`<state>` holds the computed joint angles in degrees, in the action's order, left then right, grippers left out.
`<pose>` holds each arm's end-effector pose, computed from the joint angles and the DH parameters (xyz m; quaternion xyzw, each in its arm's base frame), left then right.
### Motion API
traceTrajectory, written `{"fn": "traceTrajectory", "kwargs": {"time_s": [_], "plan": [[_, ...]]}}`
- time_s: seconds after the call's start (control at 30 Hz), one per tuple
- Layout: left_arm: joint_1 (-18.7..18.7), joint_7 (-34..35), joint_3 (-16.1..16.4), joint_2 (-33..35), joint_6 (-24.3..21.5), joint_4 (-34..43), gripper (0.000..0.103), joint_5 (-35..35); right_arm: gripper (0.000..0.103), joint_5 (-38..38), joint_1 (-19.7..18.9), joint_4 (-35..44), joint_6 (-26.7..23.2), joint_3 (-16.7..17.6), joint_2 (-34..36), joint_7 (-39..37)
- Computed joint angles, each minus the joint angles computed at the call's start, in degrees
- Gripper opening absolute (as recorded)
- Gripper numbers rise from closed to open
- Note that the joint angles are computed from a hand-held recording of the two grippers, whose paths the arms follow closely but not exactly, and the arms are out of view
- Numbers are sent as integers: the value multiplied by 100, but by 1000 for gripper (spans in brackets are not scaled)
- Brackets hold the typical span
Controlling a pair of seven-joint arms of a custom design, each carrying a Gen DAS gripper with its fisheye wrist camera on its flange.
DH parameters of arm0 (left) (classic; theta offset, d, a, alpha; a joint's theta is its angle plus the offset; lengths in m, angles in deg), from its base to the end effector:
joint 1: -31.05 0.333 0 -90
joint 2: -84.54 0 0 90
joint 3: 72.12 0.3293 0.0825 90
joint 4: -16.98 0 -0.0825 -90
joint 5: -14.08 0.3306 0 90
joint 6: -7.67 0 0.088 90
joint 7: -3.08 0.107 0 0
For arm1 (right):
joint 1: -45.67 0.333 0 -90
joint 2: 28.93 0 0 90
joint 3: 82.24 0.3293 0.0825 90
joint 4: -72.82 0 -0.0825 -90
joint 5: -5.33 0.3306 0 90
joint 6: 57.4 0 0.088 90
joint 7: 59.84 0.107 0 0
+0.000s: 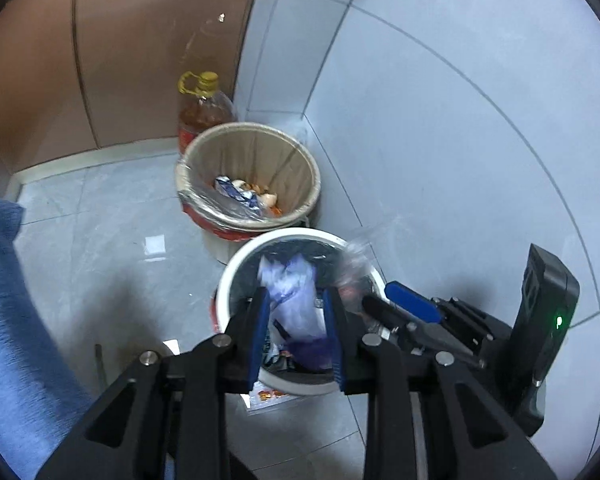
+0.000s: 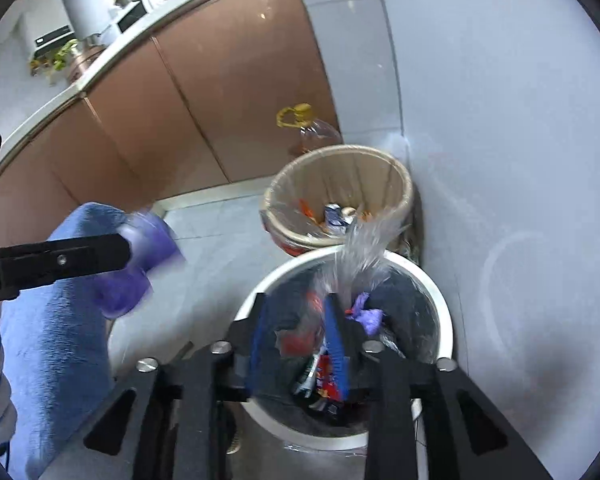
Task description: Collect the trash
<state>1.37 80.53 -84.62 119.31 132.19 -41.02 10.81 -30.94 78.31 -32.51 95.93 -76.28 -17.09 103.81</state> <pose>0.5688 -0.4393 0.5846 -0.5189 0.8038 -0.2907 0.0073 0.4699 0.3914 0.5221 -0.6102 0.7036 -0.1486 0.3324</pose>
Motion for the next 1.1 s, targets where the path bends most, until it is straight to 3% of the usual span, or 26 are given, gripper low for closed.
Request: {"fn": "traceTrajectory", "kwargs": {"time_s": [0.13, 0.3, 0.5, 0.77, 1.1], "plan": [[-96, -116, -38, 398, -97, 463, 46, -97, 39, -7, 7, -150, -94, 1, -66, 101], [-117, -119, -58, 378, 50, 354, 47, -191, 40, -138, 11, -328, -69, 4, -181, 372], [-70, -189, 28, -469, 825, -945, 47, -14, 45, -461, 69, -245, -195, 46, -238, 722], [70, -777, 130, -1697, 1682, -2523, 48, 522, 58, -900, 279, 196, -631, 157, -257, 933], [741, -1583, -72, -3588, 2462, -4728, 50, 1145, 69, -1292, 757, 1142, -1251, 338, -58, 781]]}}
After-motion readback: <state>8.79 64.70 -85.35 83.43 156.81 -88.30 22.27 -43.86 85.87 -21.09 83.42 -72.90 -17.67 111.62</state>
